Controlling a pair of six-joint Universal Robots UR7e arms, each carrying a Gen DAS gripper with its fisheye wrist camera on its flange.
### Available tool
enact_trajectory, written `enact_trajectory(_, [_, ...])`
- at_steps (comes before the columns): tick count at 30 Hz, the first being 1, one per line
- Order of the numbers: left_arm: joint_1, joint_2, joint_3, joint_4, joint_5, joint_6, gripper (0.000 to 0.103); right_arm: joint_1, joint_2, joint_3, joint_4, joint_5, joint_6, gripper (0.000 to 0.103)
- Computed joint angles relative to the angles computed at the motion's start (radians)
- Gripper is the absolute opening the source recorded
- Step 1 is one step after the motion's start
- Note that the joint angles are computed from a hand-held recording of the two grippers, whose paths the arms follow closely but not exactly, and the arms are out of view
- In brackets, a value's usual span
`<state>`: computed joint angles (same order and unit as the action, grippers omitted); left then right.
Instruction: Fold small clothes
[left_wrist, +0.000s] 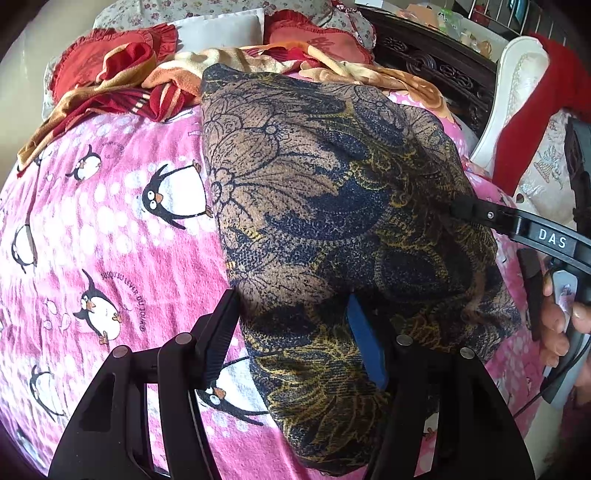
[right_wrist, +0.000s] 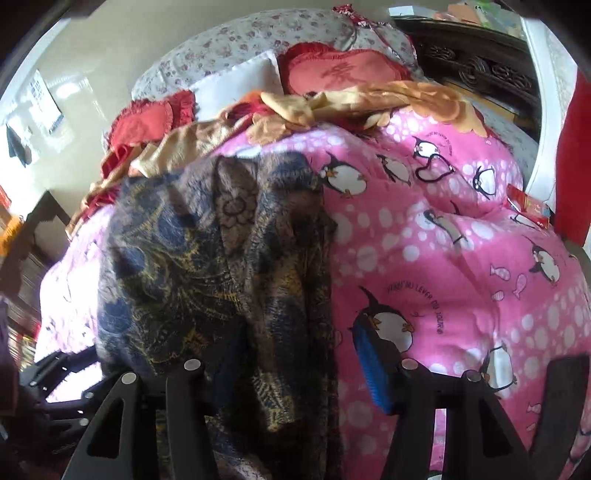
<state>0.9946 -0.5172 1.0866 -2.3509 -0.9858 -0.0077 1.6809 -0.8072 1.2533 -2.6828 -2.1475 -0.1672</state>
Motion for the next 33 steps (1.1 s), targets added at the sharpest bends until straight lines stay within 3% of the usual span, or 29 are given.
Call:
enact_trajectory(2, [0.007, -0.001, -0.009, 0.015, -0.019, -0.018, 0.061, -0.006, -0.012, 0.015, -0.021, 0.020, 0.000, 0.065])
enact_trajectory(6, [0.008, 0.000, -0.013, 0.021, -0.020, -0.018, 0.061, -0.013, -0.034, 0.042, -0.032, 0.069, 0.008, 0.066])
enact_trajectory(10, [0.007, 0.002, -0.016, 0.028, -0.022, -0.025, 0.061, -0.001, -0.027, 0.055, -0.044, 0.078, -0.083, 0.064])
enact_trajectory(11, [0.009, 0.003, -0.023, 0.038, -0.031, -0.030, 0.061, 0.002, -0.019, 0.046, -0.015, 0.057, -0.099, 0.056])
enact_trajectory(12, [0.013, 0.000, -0.030, 0.049, -0.048, -0.036, 0.061, 0.002, -0.017, 0.046, -0.004, 0.054, -0.115, 0.029])
enact_trajectory(17, [0.042, -0.008, -0.059, 0.025, -0.147, -0.047, 0.061, -0.016, -0.046, 0.077, -0.026, 0.113, -0.105, 0.027])
enact_trajectory(18, [0.047, -0.008, -0.065, 0.013, -0.157, -0.047, 0.062, -0.016, -0.047, 0.080, -0.050, 0.111, -0.112, 0.041])
enact_trajectory(19, [0.053, -0.006, -0.072, 0.003, -0.171, -0.049, 0.065, -0.016, -0.045, 0.081, -0.073, 0.100, -0.112, 0.070])
enact_trajectory(20, [0.060, -0.002, -0.083, -0.004, -0.191, -0.055, 0.068, -0.020, -0.044, 0.085, -0.102, 0.101, -0.104, 0.082])
enact_trajectory(21, [0.067, 0.003, -0.092, -0.009, -0.208, -0.065, 0.071, -0.027, -0.049, 0.090, -0.118, 0.132, -0.093, 0.087])
enact_trajectory(24, [0.083, 0.027, -0.139, 0.026, -0.255, -0.109, 0.071, -0.058, -0.050, 0.060, -0.039, 0.252, -0.038, 0.087])
enact_trajectory(27, [0.093, 0.048, -0.175, 0.061, -0.288, -0.118, 0.072, -0.061, -0.019, 0.024, -0.018, 0.242, -0.049, 0.087])
enact_trajectory(33, [0.093, 0.070, -0.194, 0.082, -0.296, -0.096, 0.082, -0.087, 0.003, -0.009, 0.030, 0.322, -0.021, 0.084])
